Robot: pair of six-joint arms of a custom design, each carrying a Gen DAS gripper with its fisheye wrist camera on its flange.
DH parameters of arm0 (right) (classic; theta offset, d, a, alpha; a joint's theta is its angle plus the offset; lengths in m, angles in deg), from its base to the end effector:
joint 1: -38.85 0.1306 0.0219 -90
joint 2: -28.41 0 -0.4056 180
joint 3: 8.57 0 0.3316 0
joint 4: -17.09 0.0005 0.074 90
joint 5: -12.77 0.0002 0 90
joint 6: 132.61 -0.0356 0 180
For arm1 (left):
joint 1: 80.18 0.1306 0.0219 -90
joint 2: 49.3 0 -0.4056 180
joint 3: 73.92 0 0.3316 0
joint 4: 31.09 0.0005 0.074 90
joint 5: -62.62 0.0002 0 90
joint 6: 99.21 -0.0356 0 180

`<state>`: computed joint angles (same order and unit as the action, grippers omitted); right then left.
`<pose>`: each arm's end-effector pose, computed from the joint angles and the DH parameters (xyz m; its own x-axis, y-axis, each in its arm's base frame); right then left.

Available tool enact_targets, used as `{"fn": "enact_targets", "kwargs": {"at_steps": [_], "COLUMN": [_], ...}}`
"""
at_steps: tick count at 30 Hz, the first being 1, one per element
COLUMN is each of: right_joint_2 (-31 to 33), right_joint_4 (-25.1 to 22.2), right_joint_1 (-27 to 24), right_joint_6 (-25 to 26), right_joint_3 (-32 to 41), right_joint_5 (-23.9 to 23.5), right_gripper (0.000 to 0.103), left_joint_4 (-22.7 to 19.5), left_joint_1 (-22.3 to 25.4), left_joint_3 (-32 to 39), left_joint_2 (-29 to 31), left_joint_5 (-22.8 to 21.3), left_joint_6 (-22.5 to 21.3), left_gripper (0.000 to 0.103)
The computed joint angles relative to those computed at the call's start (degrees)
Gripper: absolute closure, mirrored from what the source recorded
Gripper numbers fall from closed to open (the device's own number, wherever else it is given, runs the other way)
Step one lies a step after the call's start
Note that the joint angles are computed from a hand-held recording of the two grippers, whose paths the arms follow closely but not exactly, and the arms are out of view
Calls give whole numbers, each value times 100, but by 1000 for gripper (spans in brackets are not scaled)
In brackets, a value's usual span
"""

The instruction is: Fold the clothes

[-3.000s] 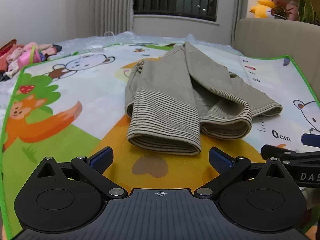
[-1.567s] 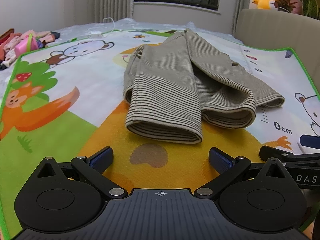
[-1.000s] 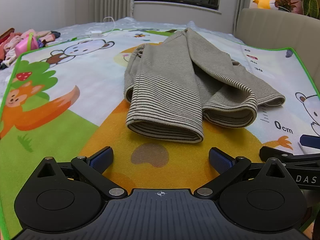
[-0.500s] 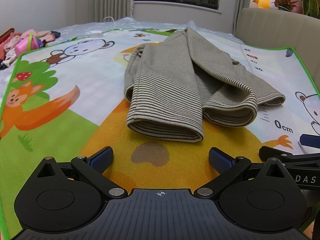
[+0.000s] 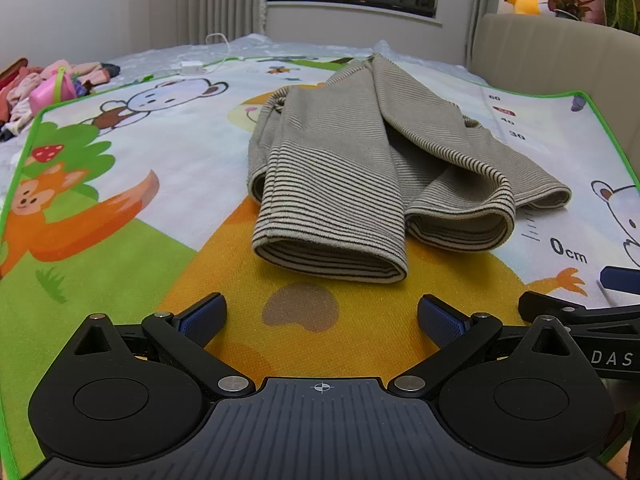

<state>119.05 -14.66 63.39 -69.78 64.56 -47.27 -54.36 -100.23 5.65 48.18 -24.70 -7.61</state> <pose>0.3814 0.1540 0.3568 -0.6421 0.1417 -0.7534 0.2584 0.9653 -0.0386 0.4432 -0.1640 0.3585 -0.6288 0.1998 -0.7515 0.3581 0.9322 -0.0518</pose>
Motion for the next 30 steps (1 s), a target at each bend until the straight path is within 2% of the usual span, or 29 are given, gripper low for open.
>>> {"fn": "enact_targets", "kwargs": {"at_steps": [8, 12, 15, 20, 23, 24, 30], "right_joint_2": [-85, -216, -261, -198, 32, 110, 599], "right_joint_4": [-49, 103, 372, 1242, 1444, 1543, 2482], "right_joint_1": [-65, -285, -497, -823, -1052, -1102, -1274], "right_joint_6": [194, 115, -36, -87, 106, 230, 1404], "right_joint_3": [79, 29, 21, 110, 410, 493, 865], "right_joint_5": [121, 13, -118, -687, -1104, -1103, -443], "right_gripper": [0, 0, 0, 0, 0, 0, 0], "left_joint_4": [-182, -195, -17, -133, -203, -236, -522], "left_joint_1": [70, 167, 302, 517, 533, 520, 557], "left_joint_3": [316, 531, 686, 1305, 1695, 1818, 2356], "left_joint_2": [162, 228, 237, 494, 773, 886, 1393], "left_joint_5": [166, 327, 529, 1017, 1111, 1071, 1162], "left_joint_6": [-170, -436, -609, -405, -377, -369, -172], "left_gripper": [0, 0, 0, 0, 0, 0, 0]}}
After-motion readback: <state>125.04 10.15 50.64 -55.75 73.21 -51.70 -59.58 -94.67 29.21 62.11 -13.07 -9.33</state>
